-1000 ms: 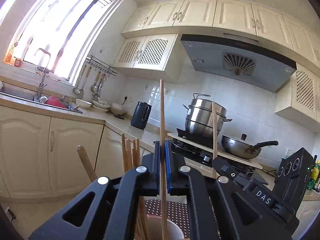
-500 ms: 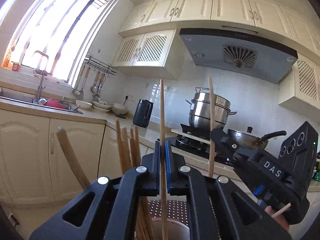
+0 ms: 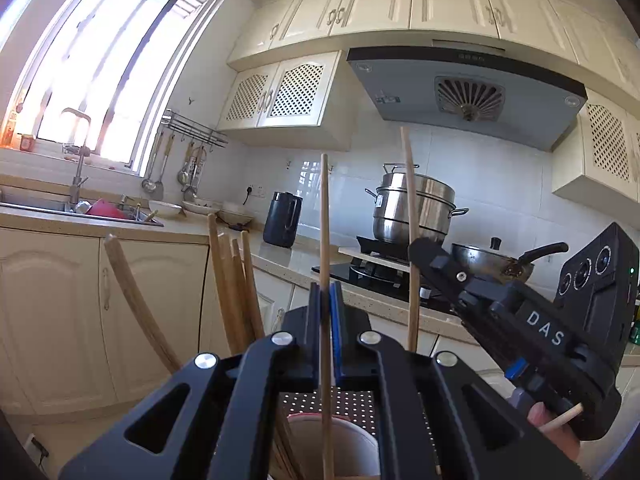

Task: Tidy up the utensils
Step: 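Lower the chopsticks into the pink cup and open both grippers, then raise both open grippers away from the pink cup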

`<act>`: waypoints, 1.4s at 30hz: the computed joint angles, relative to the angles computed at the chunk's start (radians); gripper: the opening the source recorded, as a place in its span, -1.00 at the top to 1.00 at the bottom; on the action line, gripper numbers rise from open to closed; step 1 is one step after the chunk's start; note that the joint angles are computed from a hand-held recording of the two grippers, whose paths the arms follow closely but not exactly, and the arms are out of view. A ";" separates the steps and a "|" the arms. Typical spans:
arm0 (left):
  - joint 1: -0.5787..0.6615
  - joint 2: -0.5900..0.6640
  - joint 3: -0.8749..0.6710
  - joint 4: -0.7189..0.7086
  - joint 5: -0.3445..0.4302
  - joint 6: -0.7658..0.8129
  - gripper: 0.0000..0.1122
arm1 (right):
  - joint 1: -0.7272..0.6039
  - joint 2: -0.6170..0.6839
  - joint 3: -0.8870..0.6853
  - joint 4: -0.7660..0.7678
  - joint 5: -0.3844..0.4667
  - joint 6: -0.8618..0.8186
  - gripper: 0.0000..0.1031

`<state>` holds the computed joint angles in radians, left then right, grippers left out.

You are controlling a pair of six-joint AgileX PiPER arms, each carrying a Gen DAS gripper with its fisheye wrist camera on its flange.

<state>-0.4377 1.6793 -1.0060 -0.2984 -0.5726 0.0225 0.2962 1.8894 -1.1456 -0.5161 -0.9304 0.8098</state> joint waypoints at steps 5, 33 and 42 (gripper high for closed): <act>0.006 -0.020 0.020 0.024 0.013 -0.016 0.90 | 0.026 0.002 -0.020 0.011 0.023 -0.044 0.88; -0.100 -0.247 0.192 -0.623 0.128 0.587 -0.06 | 0.155 -0.248 0.279 0.175 0.346 -0.344 0.11; -0.196 -0.403 0.305 -0.961 0.101 0.907 -0.11 | 0.260 -0.407 0.397 0.589 0.451 -0.690 0.10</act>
